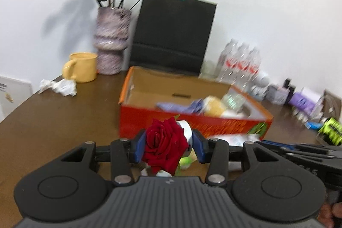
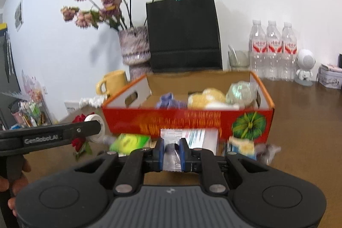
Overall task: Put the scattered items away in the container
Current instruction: 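Carry rose and candy into the box and open both tools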
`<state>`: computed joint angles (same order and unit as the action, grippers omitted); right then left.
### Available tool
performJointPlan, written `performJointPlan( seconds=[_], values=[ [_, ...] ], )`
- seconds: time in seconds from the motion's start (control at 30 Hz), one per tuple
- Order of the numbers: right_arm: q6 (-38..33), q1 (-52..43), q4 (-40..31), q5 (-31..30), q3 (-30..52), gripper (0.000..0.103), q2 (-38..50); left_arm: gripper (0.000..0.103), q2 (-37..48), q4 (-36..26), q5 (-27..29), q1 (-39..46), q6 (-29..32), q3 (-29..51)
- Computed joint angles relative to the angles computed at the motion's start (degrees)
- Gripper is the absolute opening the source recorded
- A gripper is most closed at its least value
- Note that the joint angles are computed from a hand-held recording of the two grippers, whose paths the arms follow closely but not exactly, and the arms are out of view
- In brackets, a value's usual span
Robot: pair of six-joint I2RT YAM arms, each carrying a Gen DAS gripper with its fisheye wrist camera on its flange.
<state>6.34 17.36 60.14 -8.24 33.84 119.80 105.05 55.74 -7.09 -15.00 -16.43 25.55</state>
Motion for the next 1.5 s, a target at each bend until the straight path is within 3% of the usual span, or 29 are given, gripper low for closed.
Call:
performJointPlan(
  seconds=[0.27,0.5,0.63,0.93,1.03,1.07,1.1,1.17,1.5],
  values=[
    [-1.17,-3.14,-6.40,-2.24,10.97,0.014,-2.16,0.046,2.23,-6.19,1.03,1.00,0.28,14.29],
    [-0.20,-4.75,-14.22,-3.56,28.06,0.013,7.33,0.046,14.07,-13.32,-0.65,2.80,-2.49,31.72],
    [-0.69,-5.13,-22.03,-3.20,37.63,0.013,13.40,0.046,19.18,-18.42,-0.76,3.73,-1.61,38.68],
    [-0.61,-5.96,-27.51,-2.36,45.22,0.013,18.57,0.046,24.24,-23.61,-1.25,3.43,0.02,44.65],
    [-2.00,-5.89,-29.78,-2.71,45.92,0.016,18.31,0.057,23.97,-25.06,-2.09,3.21,0.50,44.97],
    [-2.59,-5.79,-31.00,-2.06,46.16,0.034,17.99,0.082,23.51,-25.34,-3.10,3.04,0.34,44.74],
    [-3.06,-5.64,-32.49,-1.12,46.54,0.075,17.64,0.101,23.03,-25.61,-4.51,2.78,0.23,44.58],
    [-3.24,-5.59,-33.34,0.66,46.15,0.102,16.70,0.103,22.19,-25.34,-10.30,1.70,1.18,43.99],
    [-2.79,-6.62,-33.55,-0.43,43.77,0.103,13.54,0.103,20.79,-24.55,-9.88,0.96,2.92,42.55]
  ],
)
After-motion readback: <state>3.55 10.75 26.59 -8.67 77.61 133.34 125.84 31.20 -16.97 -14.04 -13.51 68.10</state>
